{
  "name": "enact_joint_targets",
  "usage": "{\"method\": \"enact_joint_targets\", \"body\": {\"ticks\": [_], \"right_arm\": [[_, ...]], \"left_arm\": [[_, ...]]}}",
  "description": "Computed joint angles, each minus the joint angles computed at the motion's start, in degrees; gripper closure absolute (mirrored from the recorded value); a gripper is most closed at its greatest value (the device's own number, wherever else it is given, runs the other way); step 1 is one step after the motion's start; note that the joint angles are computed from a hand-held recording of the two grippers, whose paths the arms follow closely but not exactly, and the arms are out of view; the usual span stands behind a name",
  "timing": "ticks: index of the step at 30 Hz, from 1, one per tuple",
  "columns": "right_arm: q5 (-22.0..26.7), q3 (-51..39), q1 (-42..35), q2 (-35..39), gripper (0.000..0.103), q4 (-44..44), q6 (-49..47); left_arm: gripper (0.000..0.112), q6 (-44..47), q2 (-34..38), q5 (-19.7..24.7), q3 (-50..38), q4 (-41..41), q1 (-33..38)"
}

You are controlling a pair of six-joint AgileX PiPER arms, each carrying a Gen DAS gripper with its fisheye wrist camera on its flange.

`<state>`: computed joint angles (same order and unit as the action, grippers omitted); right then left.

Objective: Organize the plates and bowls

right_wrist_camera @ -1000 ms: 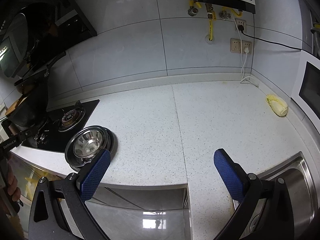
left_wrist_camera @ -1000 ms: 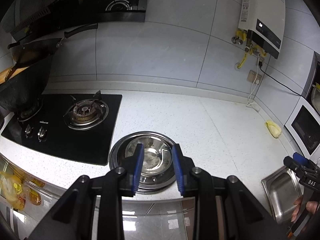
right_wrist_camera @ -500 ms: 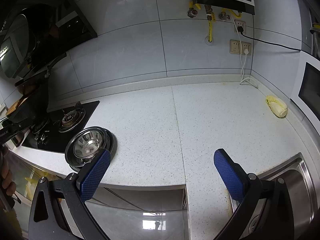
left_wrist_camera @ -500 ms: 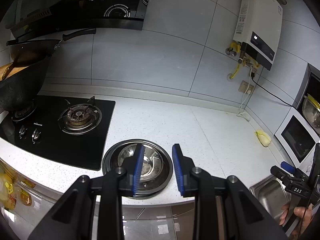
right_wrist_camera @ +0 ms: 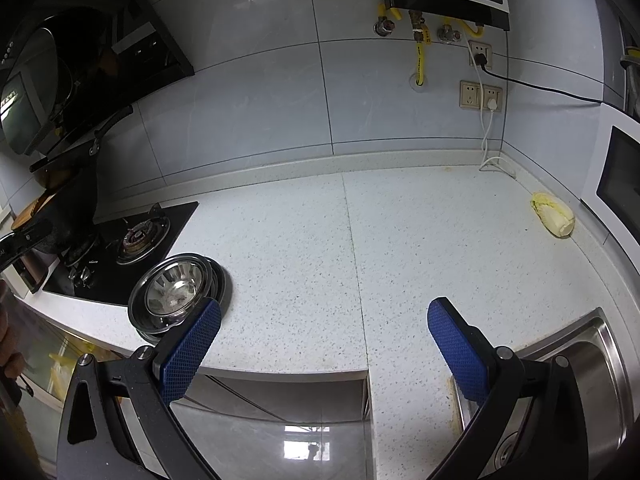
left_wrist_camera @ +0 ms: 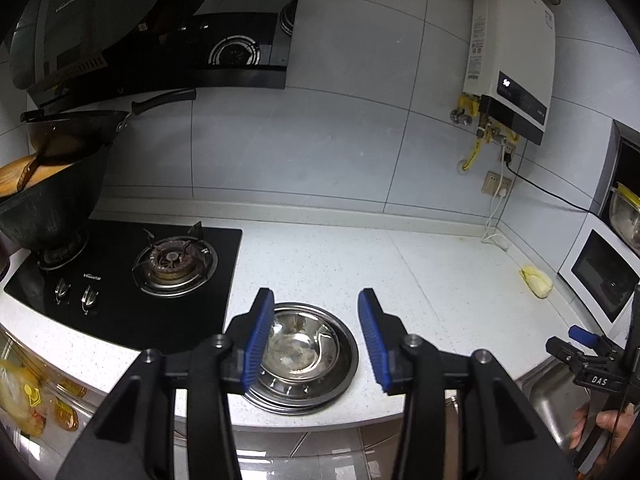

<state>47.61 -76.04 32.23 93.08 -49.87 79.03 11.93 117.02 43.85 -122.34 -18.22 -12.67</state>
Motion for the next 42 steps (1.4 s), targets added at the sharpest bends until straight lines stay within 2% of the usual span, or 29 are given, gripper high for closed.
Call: {"method": "enact_joint_targets", "body": {"ticks": [2, 4, 8, 18, 24, 31, 35, 42], "right_arm": [[0.2, 0.2, 0.2, -0.2, 0.001, -0.6, 0.7], [0.5, 0.6, 0.4, -0.6, 0.001, -1.2, 1.7], [1.8, 1.5, 0.8, -1.6, 0.001, -2.8, 4.6], [4.8, 2.6, 1.9, -3.1, 0.001, -3.4, 8.0], [6.8, 2.5, 2.7, -3.6, 0.001, -3.2, 9.7], [10.2, -0.7, 4.0, -1.6, 0.001, -1.1, 3.1], [9.4, -2.4, 4.0, -0.3, 0.001, 0.1, -0.5], [7.6, -6.2, 5.1, 3.2, 0.001, 1.2, -5.6]], "left_arm": [[0.07, -0.3, 0.4, 0.9, -1.5, 1.8, -0.4], [0.07, -0.2, -0.2, -0.2, -0.7, 2.9, -0.9], [0.07, 1.1, 0.0, 0.4, -1.4, 1.7, -1.0], [0.07, 4.1, -2.0, -3.0, 1.2, 2.8, -2.2], [0.07, 7.9, -3.1, -4.1, 2.8, 0.4, -1.7], [0.07, 8.9, -3.8, -3.7, 3.2, -1.1, -0.6], [0.07, 9.7, -4.9, -3.3, 4.3, -1.6, 0.5], [0.07, 10.3, -4.7, 1.7, 2.2, -2.4, 2.7]]}}
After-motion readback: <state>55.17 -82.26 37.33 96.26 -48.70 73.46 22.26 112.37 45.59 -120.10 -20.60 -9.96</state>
